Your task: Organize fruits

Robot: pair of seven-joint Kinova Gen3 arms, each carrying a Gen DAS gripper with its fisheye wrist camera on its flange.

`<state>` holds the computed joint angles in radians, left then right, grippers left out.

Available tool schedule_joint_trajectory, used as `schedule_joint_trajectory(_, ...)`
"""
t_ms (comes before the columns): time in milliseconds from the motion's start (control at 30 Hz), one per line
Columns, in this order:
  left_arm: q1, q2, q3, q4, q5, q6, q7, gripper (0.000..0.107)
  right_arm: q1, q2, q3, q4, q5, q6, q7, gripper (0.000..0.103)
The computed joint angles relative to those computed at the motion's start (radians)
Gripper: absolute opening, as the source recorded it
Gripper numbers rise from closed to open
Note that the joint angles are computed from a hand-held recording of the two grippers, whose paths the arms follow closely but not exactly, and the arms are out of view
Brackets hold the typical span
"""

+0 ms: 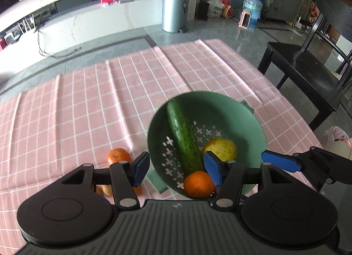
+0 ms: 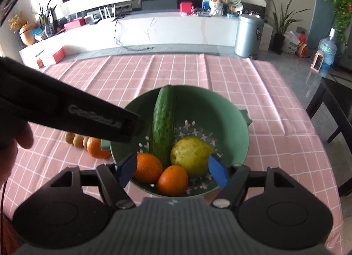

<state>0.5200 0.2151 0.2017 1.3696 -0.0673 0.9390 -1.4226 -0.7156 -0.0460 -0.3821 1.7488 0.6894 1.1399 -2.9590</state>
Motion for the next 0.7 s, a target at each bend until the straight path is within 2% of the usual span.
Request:
schedule_joint_trajectory(67,-0.01,-0.031,-0.004,0.028,0.001,-0.024,-0.006,0.068,-0.013,0.005,-0.017,-0.011,0.03,0.031,-0.051,0.076)
schedule_joint_trajectory(300,-0.058,-0.134,-0.008,0.136,-0.02,-0.098,-0.017,0.068,-0.105,0.045,-0.046,-0.032,0.147,0.111,-0.23,0.079)
schedule_joint_trajectory(400,-0.094,-0.176,-0.011,0.189,0.0,-0.138,-0.04,0.068,-0.14,0.055,-0.042,-0.038,0.178,0.104,-0.285,0.087)
schedule_joint_trajectory(433,-0.107,-0.188,-0.014,0.21,0.011,-0.156,-0.049,0.068,-0.149,0.058,-0.04,-0.04,0.183,0.095,-0.291,0.092)
schedule_joint_trajectory(700,-0.2,-0.256,-0.04,0.335,0.1,-0.231,-0.14,0.068,-0.257,0.137,-0.021,-0.098,0.235,0.126,-0.317,0.092)
